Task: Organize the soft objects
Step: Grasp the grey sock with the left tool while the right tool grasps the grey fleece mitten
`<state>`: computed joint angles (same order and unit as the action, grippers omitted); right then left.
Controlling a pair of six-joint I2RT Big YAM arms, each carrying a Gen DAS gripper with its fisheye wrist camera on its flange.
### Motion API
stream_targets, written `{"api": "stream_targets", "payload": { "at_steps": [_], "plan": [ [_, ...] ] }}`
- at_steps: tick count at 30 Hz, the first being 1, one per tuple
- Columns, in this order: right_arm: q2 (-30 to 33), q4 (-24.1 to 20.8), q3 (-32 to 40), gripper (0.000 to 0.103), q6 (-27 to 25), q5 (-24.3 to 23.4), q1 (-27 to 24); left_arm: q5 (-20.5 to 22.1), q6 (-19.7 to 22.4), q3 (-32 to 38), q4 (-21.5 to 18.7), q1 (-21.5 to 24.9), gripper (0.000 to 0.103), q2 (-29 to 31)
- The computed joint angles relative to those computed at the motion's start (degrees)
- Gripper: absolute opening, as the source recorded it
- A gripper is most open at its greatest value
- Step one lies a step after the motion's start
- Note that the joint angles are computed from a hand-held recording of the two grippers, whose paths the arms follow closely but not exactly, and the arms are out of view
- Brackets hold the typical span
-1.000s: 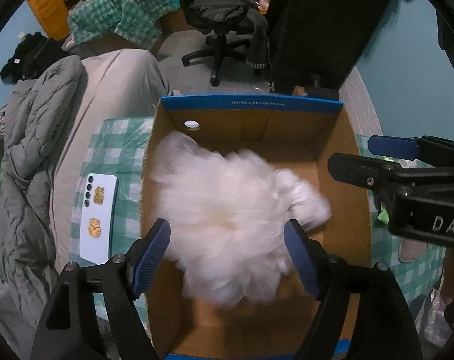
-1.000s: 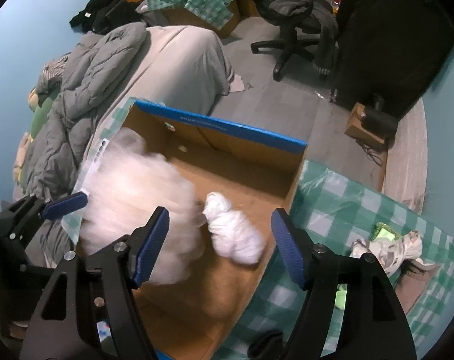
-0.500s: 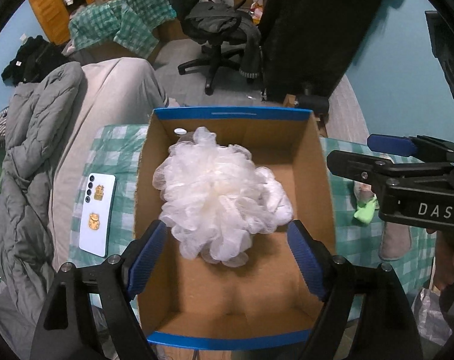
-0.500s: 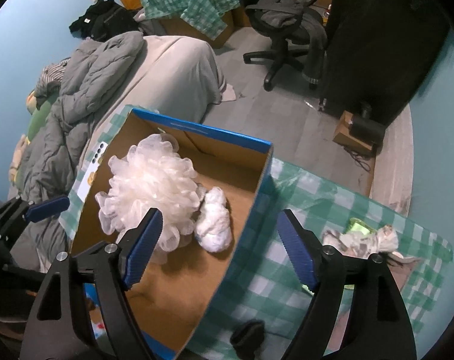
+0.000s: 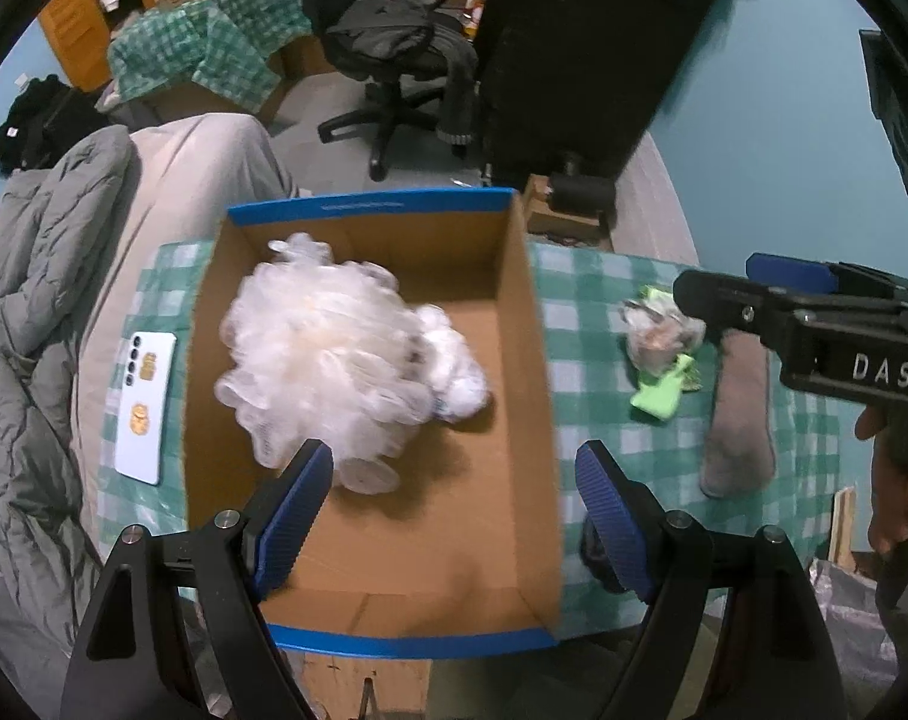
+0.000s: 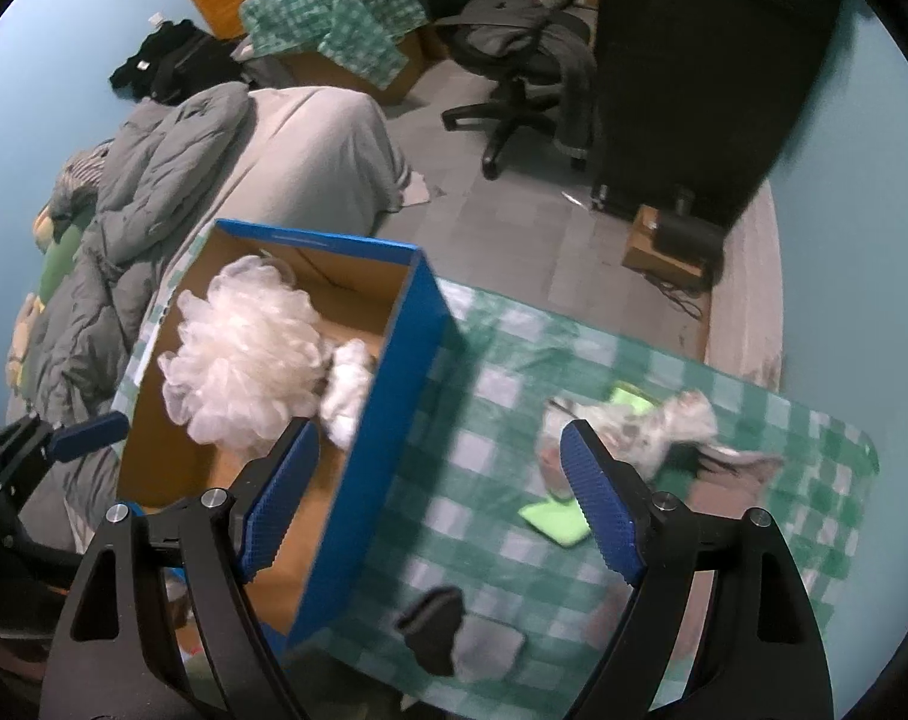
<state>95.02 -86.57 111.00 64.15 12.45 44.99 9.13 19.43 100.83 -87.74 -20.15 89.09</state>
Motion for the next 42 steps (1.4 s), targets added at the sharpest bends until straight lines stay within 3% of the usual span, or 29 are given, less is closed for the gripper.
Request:
{"api": "stream_targets", "payload": {
  "at_steps": [18, 31, 42],
  "plan": [
    [-14.34, -1.22, -17.86, 0.083, 8.8, -0.1, 2.09, -0.31, -2.52, -7.44, -1.64, -8.43, 0.084, -4.67],
    [-22.54, -2.8, -28.93, 0.086, 14.37, -0.92, 2.42, -1.28, -5.19, -9.01, -0.3, -13.49, 0.085, -4.48],
    [-27.9, 3.04, -40.94, 0.086, 16.78, -5.35, 0.94, -1.5, -7.02, -11.71, 1.08, -16.45, 0.085, -3.5]
  ]
}}
